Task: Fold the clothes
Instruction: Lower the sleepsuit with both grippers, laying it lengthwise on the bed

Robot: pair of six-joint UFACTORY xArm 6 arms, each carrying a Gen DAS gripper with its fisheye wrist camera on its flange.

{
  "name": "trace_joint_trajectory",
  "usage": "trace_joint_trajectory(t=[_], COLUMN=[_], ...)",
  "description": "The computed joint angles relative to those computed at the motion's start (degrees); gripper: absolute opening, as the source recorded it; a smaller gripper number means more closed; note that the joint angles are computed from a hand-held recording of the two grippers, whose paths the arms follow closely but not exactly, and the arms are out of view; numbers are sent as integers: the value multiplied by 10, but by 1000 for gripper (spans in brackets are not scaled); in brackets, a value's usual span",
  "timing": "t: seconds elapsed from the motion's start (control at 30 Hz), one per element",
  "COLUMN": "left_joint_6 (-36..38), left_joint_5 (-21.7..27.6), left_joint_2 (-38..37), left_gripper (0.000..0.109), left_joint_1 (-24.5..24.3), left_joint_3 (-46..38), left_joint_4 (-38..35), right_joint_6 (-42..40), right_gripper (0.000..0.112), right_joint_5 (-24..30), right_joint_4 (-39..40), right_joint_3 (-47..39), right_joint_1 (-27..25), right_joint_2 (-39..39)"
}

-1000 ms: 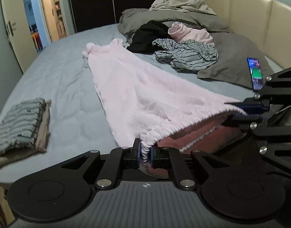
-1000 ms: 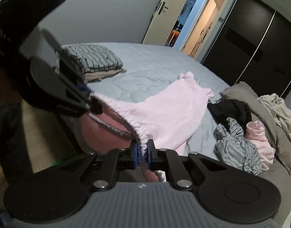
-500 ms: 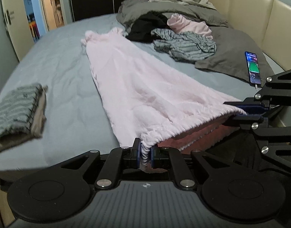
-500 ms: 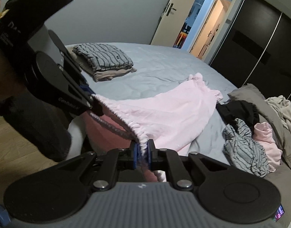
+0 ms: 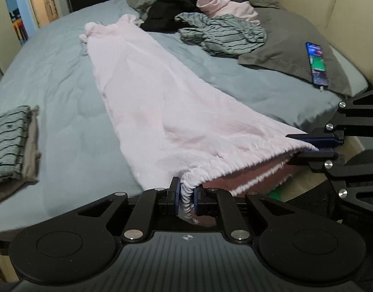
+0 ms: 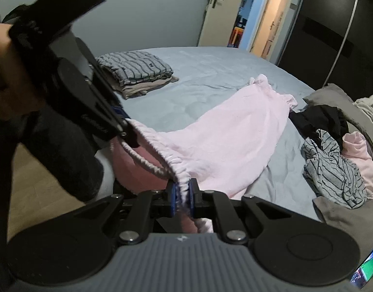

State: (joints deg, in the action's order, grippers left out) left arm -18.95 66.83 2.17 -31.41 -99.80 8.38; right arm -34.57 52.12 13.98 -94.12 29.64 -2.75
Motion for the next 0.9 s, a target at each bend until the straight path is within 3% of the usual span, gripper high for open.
trace_joint_trajectory(t=[0.23, 0.47, 0.7, 0.9], left_joint_6=[16, 33, 61, 106], left_joint_5=[-48, -55, -36, 13], left_joint_2=[-28, -62, -38, 26], left_gripper=[8, 8, 8, 8], left_joint_1=[-6, 2, 13, 32], left_joint_3=[64, 102, 57, -50], left_joint_4=[-25, -34, -39, -63], right_joint_6=[34, 59, 47, 35], right_gripper=[12, 12, 12, 12], right_joint_5=[1, 19, 41, 85], right_joint_4=[-57, -99, -117, -93], right_joint_3=[31, 15, -53, -136], right_joint_1=[5, 30, 40, 22], right_joint_2=[-22, -17, 25, 73])
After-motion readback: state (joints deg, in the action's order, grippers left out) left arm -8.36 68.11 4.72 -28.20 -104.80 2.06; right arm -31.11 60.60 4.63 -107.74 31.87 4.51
